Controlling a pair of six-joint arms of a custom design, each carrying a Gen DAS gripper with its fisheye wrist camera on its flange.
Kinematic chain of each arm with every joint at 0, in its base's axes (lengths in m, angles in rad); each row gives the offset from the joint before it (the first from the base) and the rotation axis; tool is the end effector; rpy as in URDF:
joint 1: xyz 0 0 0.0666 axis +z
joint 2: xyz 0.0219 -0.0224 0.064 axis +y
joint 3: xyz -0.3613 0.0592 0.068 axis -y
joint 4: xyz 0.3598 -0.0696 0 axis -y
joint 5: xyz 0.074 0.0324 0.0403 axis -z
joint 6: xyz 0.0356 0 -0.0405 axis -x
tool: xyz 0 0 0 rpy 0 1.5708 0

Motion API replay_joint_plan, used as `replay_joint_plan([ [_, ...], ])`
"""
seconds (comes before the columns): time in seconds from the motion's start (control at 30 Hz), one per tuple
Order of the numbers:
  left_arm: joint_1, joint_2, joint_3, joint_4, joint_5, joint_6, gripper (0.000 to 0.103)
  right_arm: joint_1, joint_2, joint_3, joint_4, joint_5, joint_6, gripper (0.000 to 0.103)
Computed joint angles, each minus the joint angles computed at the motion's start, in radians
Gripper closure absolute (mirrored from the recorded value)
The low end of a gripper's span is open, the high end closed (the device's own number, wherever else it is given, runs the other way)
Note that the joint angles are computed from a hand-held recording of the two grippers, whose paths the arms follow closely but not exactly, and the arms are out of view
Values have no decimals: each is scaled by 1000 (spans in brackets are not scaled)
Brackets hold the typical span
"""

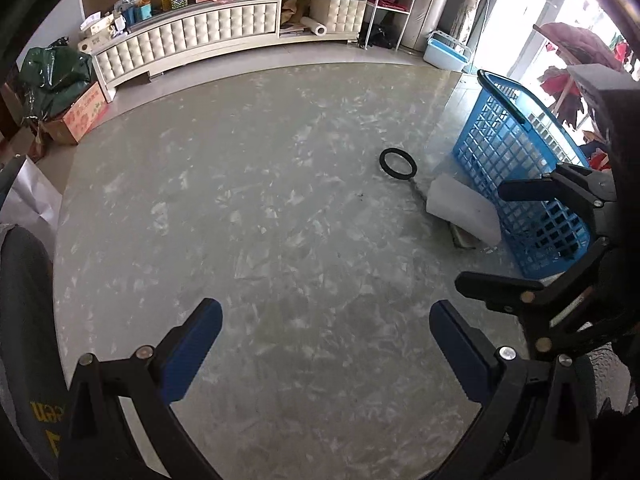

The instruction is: Organize soft objects

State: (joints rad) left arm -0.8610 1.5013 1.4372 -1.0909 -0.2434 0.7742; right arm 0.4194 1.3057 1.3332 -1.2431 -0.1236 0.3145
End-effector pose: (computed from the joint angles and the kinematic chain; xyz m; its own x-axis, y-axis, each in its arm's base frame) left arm 0.3108 -0.3492 0.3733 -0.8966 0.0023 -0.4429 0.0642 0.9901 -0.1248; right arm 0.3549 0.1626 0.4044 -0.6772 -0.6380 -0.3665 -0.6864 0.7272 0.0023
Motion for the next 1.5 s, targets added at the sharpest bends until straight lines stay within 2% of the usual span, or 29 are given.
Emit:
replay_joint_plan([
  [0.2,42,31,-1,58,26,-21,0,6,43,-3,45,55,-21,1],
  [0.4,57,76,15,73,30,-49,0,5,72,-12,64,95,-38,14],
  [0.5,62,82,7,85,39,-55,0,-9,93,-4,59,95,-51,26],
  [0.57,67,79,-3,94,46,-57,0,-14,101,1,54,88,-63,39],
  [0.6,67,78,-5,96,47,-56,0,-14,101,0,55,90,-63,41],
  [0.77,70,78,-16,106,53,-53,0,-8,88,-28,81,125,-55,72],
  [0.87,65,72,-22,115,55,-52,0,-13,85,-40,92,126,-51,78],
  [1.0,60,66,-23,119,53,-54,0,-12,77,-46,97,108,-37,98],
  [1.13,57,50,-35,136,53,-52,0,-20,56,-47,91,85,-23,103],
  [1.5,52,35,-47,159,50,-47,0,-21,34,-52,85,72,0,103],
])
